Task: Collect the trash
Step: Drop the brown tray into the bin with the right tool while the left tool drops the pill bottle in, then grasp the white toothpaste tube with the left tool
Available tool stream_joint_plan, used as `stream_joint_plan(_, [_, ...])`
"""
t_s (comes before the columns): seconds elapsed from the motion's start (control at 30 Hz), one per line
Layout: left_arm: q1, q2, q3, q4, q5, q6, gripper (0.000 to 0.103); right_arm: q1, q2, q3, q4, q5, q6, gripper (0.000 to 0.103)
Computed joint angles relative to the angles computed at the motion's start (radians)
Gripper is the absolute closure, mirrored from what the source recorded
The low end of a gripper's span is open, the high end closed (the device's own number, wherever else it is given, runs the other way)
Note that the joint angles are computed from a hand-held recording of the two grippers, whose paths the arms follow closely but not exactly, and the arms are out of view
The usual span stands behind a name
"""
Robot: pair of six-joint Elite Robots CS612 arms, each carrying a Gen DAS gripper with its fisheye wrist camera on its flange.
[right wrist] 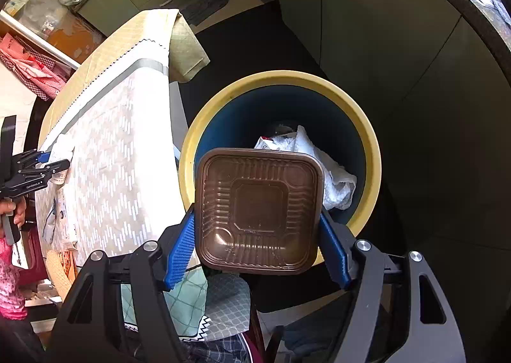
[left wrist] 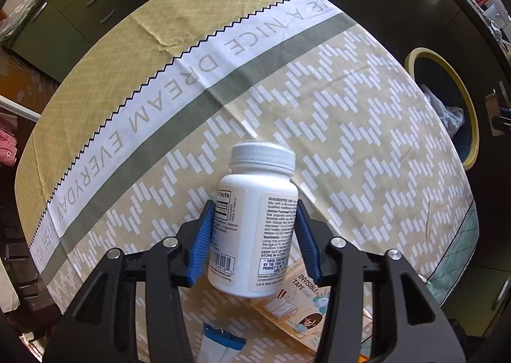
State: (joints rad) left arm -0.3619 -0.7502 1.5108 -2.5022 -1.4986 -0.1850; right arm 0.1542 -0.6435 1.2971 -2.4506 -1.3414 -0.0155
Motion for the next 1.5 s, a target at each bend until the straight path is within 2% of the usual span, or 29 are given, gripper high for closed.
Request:
stream_joint_plan(0.2, [0.001, -0.048, 0.058, -0.09, 0.01, -0.006, 0.056, -0.002, 0.021, -0.028, 0.001, -0.03, 0.037, 0.033])
stream_joint_plan(0.37, [-0.019, -0.09, 0.098, -0.135, 0.016, 0.003, 0.056, -0.015, 0.035, -0.042, -0.006, -0.014, 0.074, 0.029])
stream_joint_plan(0.47, [-0.037, -0.098, 0.096, -0.144, 0.006, 0.018, 0.056, -0.03, 0.021, -0.014, -0.042, 0.029, 0.081, 0.029])
stream_joint_plan(0.6, [-0.067, -0.092, 0.071, -0.139, -0.028, 0.059, 0.056, -0.057, -0.029, 0.079, -0.146, 0.089, 0.083, 0.029])
stream_joint_plan(0.73, [-0.109, -0.062, 0.014, -0.114, -0.058, 0.104, 0.056, -0.091, -0.095, 0.216, -0.291, 0.11, 0.094, 0.029])
stream_joint_plan(0.8, [-0.13, -0.041, -0.025, -0.095, -0.066, 0.127, 0.056, -0.111, -0.127, 0.291, -0.377, 0.093, 0.111, 0.028])
stream_joint_plan(0.97, [-0.169, 0.043, -0.165, -0.021, -0.099, 0.155, 0.056, -0.176, -0.187, 0.474, -0.545, 0.066, 0.167, 0.027])
stream_joint_plan(1.2, [-0.196, 0.205, -0.398, 0.09, -0.108, 0.126, 0.056, -0.261, -0.185, 0.625, -0.651, 0.109, 0.252, 0.026])
stream_joint_plan(1.27, [-0.198, 0.24, -0.446, 0.109, -0.1, 0.106, 0.045, -0.277, -0.174, 0.646, -0.672, 0.128, 0.273, 0.026])
stream_joint_plan(1.33, [-0.2, 0.256, -0.468, 0.115, -0.083, 0.089, 0.039, -0.286, -0.167, 0.656, -0.681, 0.135, 0.282, 0.026])
stream_joint_plan(1.4, [-0.2, 0.253, -0.466, 0.105, -0.073, 0.086, 0.039, -0.29, -0.161, 0.655, -0.686, 0.14, 0.292, 0.026])
stream_joint_plan(1.5, [-0.199, 0.209, -0.401, 0.054, -0.061, 0.104, 0.039, -0.281, -0.161, 0.649, -0.696, 0.129, 0.288, 0.026])
